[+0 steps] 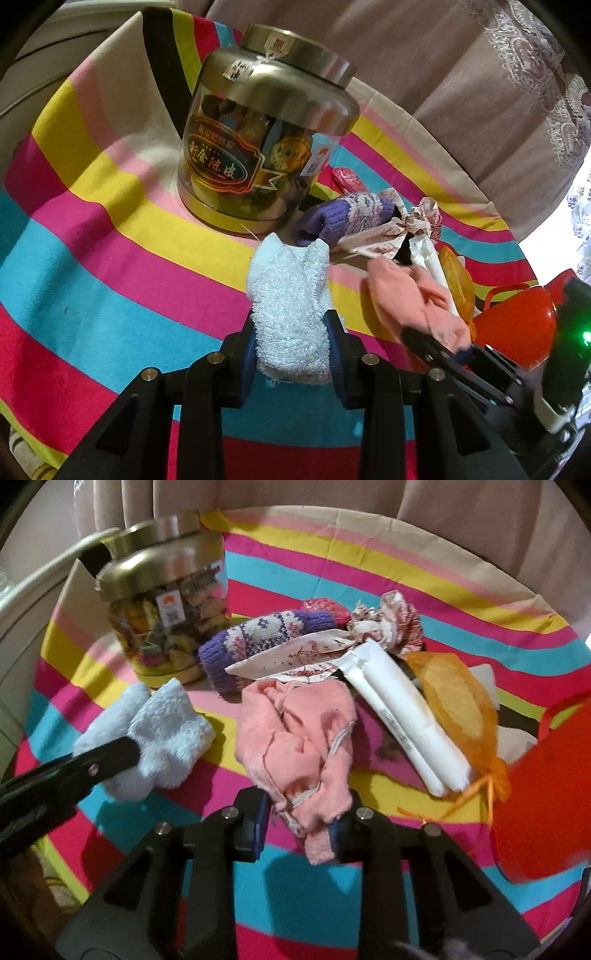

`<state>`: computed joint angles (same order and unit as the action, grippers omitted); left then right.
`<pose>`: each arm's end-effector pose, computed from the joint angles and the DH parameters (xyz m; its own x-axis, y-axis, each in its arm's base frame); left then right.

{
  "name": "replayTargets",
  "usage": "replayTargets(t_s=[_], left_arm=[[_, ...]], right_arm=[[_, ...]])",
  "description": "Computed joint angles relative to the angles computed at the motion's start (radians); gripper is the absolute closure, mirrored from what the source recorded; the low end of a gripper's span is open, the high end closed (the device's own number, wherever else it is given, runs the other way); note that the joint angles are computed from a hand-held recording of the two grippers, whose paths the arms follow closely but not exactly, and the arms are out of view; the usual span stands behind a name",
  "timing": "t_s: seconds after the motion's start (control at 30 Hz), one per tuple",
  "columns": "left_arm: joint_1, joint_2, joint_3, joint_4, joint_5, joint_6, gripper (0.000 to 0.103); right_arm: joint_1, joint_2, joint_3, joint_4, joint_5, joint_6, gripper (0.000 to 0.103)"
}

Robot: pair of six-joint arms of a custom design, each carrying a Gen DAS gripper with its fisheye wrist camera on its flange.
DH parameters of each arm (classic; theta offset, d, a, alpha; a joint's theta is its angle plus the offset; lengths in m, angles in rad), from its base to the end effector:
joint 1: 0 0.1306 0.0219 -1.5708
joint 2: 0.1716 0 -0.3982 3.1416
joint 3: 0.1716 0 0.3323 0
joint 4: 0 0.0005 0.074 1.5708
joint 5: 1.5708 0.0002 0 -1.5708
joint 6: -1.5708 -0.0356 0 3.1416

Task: Organize soft objects
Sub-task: 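Carry the blue sock and pink cloth into the white box and open both tools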

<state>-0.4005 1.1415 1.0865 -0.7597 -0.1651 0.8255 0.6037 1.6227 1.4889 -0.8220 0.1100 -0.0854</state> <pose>0.3031 -0.1225 0.4179 -0.6607 -0.5075 -0.5532 -0.3019 0.8543 -0.4231 0.4161 0.2816 0.3851 -0.7136 -0.3891 -0.5825 -0.4529 0.8907 -0.0401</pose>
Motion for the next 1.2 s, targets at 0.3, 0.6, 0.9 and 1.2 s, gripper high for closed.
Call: replayTargets(t_s=[0.3, 0.6, 0.9, 1.2], left_arm=[[-0.061, -0.035, 0.027, -0.037, -0.042, 0.009, 0.068], [-0.173, -0.055, 0.072, -0.065, -0.076, 0.035, 0.068], [-0.361, 0.019, 0.161, -0.082, -0.069, 0.056, 0.068], [-0.527, 0.156, 0.308, -0.082, -0.01, 0.02, 0.068]], right_arm=[[-0.005, -0.148, -0.105, -0.016, -0.004, -0.009, 0.073], [-0.074, -0.303, -0.201, -0.04, -0.012, -0.051, 0.073], [-0.242, -0.464, -0.297, -0.099, -0.058, -0.037, 0.073], [-0.542, -0.593, -0.398, -0.176, -0.116, 0.054, 0.073]])
